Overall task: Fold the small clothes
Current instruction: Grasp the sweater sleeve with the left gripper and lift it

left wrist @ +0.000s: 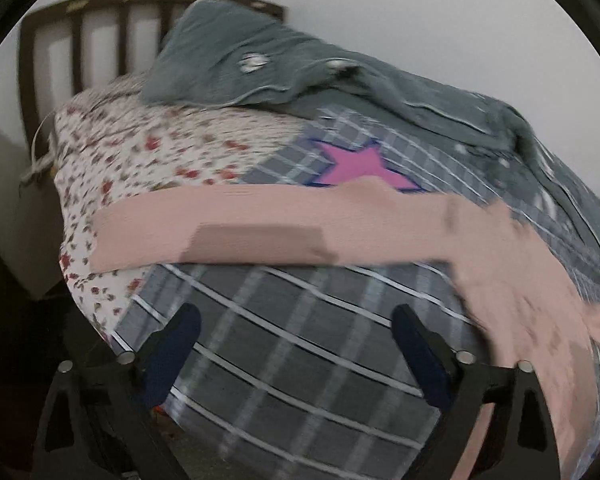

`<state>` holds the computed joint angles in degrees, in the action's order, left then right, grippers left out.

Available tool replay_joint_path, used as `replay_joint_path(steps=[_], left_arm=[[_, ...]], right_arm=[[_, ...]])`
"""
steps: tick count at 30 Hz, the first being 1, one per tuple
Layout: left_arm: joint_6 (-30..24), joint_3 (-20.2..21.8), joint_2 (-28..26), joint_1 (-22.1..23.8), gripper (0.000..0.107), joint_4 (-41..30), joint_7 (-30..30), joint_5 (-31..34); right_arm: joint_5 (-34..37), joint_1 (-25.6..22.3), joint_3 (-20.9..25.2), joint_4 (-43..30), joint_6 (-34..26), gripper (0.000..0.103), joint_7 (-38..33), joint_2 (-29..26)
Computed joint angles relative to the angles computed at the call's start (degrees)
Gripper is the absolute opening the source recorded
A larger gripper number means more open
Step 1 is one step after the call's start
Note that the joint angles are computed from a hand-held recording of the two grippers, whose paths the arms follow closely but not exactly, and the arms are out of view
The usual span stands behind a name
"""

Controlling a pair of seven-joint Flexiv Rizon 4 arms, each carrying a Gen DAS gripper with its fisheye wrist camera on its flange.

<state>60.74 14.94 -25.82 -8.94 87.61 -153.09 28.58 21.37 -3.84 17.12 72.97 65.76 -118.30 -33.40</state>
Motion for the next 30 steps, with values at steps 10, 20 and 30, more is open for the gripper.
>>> replay_joint_path(steps=[10,20,30], left_arm=[[24.0,-10.9,-2.5,17.6,0.090,13.9,12.1,-23.7],[26.7,3.1,-4.8,9.0,0.025,14.0,10.3,-30.3],[18.2,14.4,-4.9,-1.7,0.007,2.0,10.5,-20.3]], right_arm=[[-9.1,5.6,-3.9,0.5,7.1,0.089,5.4,-4.0],[-15.6,5.6,-4.1,-3.0,5.8,0.089,14.4,-8.2],[-14.1,4.7,0.0,-22.1,-2.6,0.089,8.1,-17.0]])
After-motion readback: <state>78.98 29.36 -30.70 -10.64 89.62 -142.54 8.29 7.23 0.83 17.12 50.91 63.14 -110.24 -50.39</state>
